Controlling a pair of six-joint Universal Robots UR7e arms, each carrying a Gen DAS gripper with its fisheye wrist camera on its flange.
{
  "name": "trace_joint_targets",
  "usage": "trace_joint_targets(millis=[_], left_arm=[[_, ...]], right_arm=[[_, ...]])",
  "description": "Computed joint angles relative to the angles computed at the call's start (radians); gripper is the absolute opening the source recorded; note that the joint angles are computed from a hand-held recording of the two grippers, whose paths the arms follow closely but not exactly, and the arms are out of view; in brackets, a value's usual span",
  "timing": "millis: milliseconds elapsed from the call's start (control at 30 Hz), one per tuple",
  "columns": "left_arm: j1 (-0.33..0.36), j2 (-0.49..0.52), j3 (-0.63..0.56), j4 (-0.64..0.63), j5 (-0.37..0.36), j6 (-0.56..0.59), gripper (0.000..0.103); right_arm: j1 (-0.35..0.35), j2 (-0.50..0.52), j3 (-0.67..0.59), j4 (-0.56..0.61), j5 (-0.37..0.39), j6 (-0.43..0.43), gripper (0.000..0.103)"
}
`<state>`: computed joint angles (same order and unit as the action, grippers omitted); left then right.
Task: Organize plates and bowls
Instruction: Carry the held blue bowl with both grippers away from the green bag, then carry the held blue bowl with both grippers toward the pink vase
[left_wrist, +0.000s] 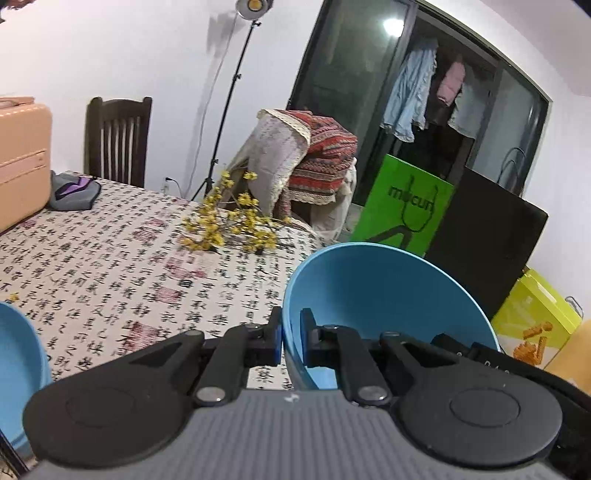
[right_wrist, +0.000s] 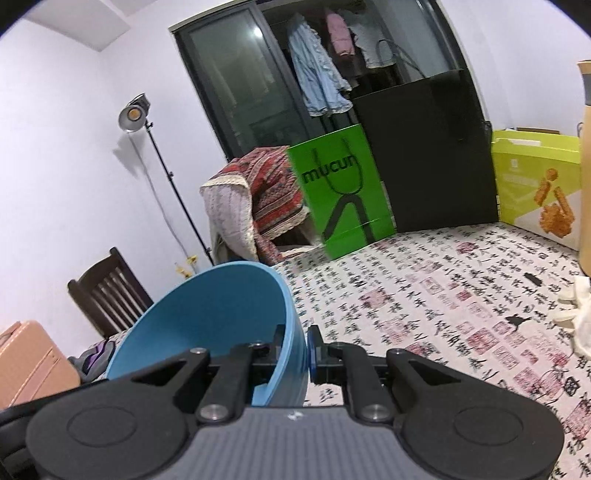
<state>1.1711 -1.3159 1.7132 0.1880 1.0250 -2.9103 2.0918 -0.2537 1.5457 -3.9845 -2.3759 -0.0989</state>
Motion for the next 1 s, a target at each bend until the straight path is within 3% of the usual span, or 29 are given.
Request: trace_joint_targets(millis=[1000], left_arm=[[0.092, -0.137, 0.011, -0.016, -0.038, 0.019, 0.01]], right_arm=[[0.065, 0.115, -0.169, 0.196, 0.084, 0.022, 0.011]])
